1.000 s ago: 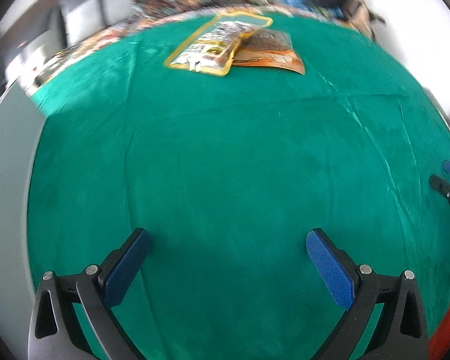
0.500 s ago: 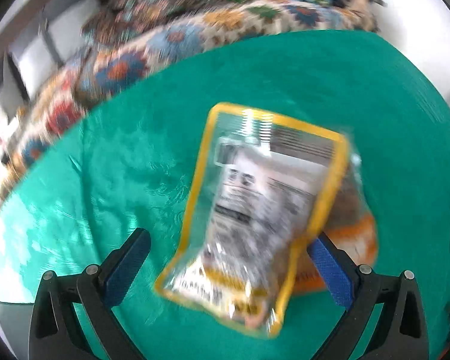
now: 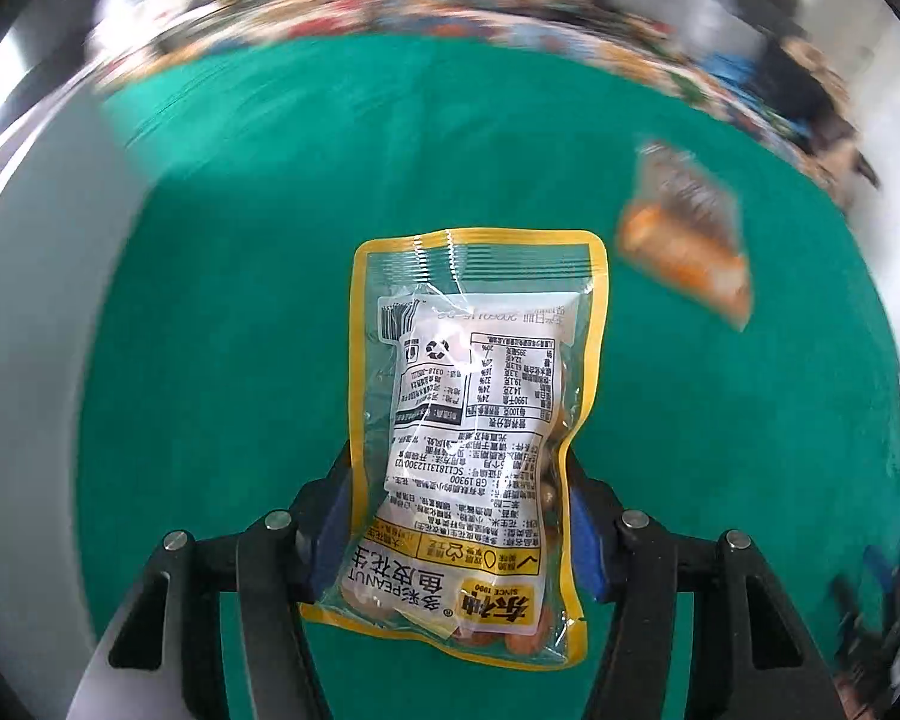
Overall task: Organize snacks
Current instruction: 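Lower the left tool onto the yellow-bordered peanut bag and grasp it, then grasp the walnut bag with the right tool while the left tool holds the peanut bag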
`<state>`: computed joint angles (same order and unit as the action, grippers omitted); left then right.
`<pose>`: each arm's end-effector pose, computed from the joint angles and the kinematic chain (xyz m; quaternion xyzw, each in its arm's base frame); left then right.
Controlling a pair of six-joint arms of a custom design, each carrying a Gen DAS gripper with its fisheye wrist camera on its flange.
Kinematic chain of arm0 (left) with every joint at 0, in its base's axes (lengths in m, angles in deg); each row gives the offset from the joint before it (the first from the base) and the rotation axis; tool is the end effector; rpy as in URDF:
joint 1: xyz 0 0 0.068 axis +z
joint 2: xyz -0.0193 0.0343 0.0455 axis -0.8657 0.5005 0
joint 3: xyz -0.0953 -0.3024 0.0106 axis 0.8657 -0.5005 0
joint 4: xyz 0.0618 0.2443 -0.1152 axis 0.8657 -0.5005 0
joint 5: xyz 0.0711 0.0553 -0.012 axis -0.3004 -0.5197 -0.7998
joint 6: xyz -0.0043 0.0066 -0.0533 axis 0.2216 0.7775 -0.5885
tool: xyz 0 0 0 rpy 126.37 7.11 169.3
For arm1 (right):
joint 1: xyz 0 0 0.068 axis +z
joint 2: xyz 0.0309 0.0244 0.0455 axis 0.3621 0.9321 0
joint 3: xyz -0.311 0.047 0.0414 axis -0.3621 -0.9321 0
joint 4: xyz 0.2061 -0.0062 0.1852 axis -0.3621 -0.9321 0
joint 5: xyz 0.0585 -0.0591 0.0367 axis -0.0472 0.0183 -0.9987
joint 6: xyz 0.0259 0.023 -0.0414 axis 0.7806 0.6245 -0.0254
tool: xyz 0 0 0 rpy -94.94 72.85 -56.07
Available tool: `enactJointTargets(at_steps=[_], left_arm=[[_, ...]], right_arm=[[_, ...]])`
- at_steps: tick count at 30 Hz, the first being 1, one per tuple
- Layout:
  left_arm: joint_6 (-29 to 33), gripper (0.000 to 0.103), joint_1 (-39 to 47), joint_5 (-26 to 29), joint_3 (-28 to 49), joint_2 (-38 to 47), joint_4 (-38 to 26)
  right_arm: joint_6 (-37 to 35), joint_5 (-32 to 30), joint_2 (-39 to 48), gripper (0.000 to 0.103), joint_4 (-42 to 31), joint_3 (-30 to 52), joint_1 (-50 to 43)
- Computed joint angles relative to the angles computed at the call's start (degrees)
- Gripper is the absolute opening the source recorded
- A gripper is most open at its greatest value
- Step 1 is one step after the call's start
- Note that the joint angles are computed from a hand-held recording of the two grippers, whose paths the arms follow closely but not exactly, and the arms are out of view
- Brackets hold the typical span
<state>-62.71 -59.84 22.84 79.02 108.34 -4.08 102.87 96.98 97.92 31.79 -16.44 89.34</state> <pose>0.3192 -0.0064 0.0824 0.1019 0.9752 -0.0828 0.1784 0.0944 0.1774 0.0563 0.1374 0.9373 -0.0424 0.3174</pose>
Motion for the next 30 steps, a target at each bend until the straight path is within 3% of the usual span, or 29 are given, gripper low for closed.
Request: enactJointTargets(at_steps=[4,6,10,11,12,19,24,27,30], left_arm=[[4.3,0.069,8.3,-2.6,-14.4,-4.6,15.0],[7.3,0.077,9.9,-2.0,-16.8,-4.0,19.3],[11.9,0.103,11.9,-0.8,-19.7,-0.1,31.4],[12.6,0.103,13.3,1.5,-19.5,1.4,33.1],[12.8,0.103,15.1,4.4,-18.8,2.8,33.2],[13.1,0.103,15.5,5.0,-18.5,3.9,35.2],[13.4,0.103,15.9,5.2,-18.5,4.1,35.3],[13.5,0.103,16.0,5.3,-18.4,4.2,35.3],[13.5,0.103,16.0,5.3,-18.5,4.1,35.3]], right_arm=[[0.0,0.0,0.0,0.094,0.0,0.0,0.0],[0.0,0.0,0.0,0.094,0.0,0.0,0.0],[0.0,0.0,0.0,0.094,0.0,0.0,0.0],[0.0,0.0,0.0,0.094,0.0,0.0,0.0],[0.0,0.0,0.1,0.094,0.0,0.1,0.0],[-0.5,-0.3,-0.2,0.095,-0.2,0.2,-0.4],[-19.5,-11.9,-5.8,0.094,-1.0,6.5,-17.3],[-27.9,-18.2,-3.2,0.094,2.1,17.1,-28.3],[-29.7,-25.8,8.2,0.094,-0.4,34.1,-35.8]])
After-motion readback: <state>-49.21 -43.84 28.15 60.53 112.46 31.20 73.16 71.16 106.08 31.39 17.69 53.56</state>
